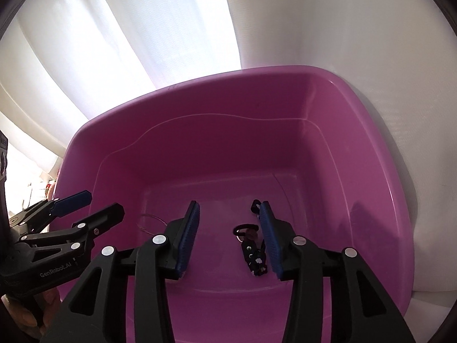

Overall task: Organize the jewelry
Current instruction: 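Carry the bangle and hair tie over the pink basin and open both grippers, then withdraw both open grippers from the basin toward the table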

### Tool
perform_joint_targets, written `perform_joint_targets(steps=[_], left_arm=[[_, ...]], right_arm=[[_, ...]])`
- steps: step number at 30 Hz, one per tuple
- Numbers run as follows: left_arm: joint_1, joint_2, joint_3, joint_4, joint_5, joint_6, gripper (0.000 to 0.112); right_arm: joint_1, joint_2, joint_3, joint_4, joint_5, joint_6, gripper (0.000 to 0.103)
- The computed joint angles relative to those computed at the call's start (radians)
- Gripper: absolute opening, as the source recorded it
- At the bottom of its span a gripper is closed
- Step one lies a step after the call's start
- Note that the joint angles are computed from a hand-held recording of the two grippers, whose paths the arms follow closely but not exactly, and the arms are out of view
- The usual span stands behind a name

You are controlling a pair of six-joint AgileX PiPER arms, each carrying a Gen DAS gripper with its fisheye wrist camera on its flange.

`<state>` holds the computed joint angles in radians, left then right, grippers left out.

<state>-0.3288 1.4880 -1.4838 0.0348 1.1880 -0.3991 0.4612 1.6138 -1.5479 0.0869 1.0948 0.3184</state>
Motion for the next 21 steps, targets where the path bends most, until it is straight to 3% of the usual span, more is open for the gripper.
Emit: perform_joint_targets(steps=[10, 21], left_arm=[[-0.003, -0.012, 0.017, 0.007, -0.009, -0.012, 0.079], [-0.019, -0.067, 0.043, 0.026, -0.014, -0.035, 0.079]], right_arm=[[-0.015, -0.008, 0.003, 0.019, -0.004, -0.014, 0.053], [-0.02, -0.029, 0.059, 0.055, -0.072, -0.033, 0.057]])
